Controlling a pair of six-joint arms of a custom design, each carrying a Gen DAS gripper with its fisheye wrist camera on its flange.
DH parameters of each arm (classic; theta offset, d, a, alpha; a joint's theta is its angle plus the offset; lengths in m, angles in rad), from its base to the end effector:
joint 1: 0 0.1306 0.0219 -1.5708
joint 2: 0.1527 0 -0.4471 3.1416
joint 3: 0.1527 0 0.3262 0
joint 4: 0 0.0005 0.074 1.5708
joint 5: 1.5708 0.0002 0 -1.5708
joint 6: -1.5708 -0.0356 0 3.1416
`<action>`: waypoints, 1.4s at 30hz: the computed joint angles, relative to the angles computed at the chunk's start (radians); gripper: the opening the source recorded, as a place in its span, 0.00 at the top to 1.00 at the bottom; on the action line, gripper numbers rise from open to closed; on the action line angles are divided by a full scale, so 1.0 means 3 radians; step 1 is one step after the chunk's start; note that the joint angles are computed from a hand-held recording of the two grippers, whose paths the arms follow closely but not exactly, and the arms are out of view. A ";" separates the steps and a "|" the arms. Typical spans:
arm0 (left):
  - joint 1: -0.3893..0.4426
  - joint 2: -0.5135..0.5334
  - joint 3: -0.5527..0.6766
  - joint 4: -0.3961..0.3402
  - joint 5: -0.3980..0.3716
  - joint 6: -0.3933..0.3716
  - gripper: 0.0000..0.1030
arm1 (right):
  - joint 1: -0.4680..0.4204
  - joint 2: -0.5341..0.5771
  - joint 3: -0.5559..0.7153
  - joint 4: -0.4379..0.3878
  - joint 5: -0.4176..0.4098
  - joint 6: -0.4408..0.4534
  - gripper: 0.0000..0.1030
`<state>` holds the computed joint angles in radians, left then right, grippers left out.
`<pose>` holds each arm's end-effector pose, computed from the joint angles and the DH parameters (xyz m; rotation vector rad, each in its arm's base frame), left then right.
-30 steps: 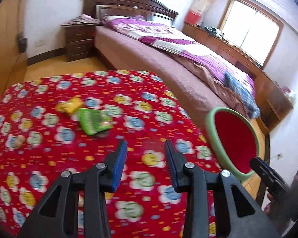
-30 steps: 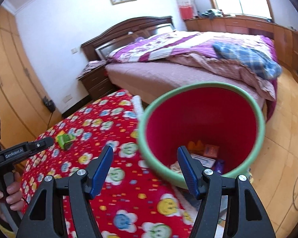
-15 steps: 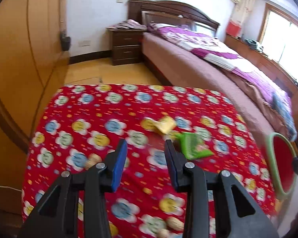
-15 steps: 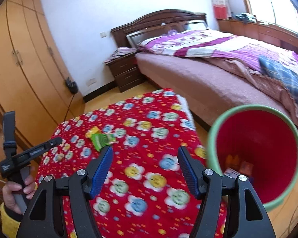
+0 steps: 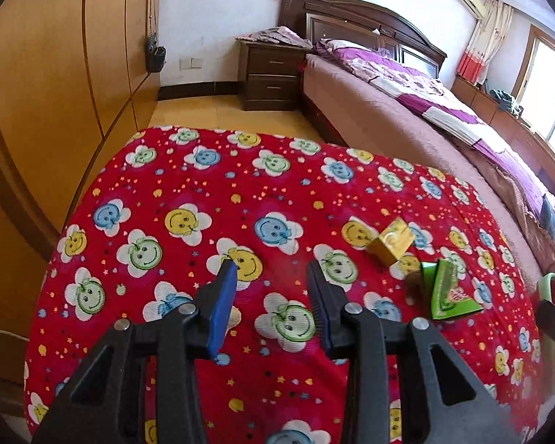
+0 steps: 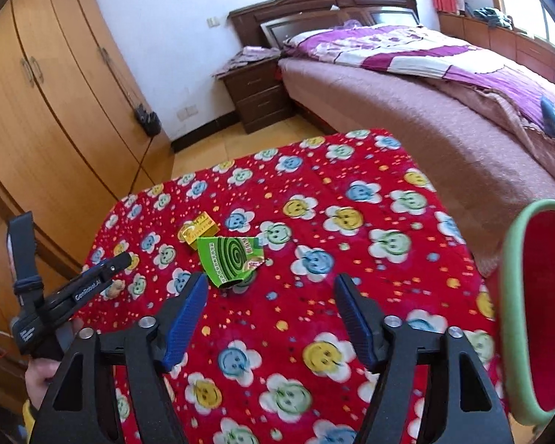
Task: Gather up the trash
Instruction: 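Move both open tools back toward the trash on the bed, then grasp the green mosquito-coil card with the right tool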
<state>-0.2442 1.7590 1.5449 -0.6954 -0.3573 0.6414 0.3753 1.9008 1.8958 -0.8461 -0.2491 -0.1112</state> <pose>0.5423 -0.1228 0.3978 -0.6190 2.3222 0.0386 0.5803 0.2375 0.4433 -0.4373 2.4151 0.5200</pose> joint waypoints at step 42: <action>-0.0124 0.0177 0.0203 -0.0041 0.0137 -0.0188 0.63 | 0.0102 0.0357 0.0231 0.0343 0.0131 0.0067 0.37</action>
<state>-0.2813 1.8122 1.6059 -0.7077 -0.3163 0.5849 0.4060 2.0078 1.9651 -0.7431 -0.2097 -0.0911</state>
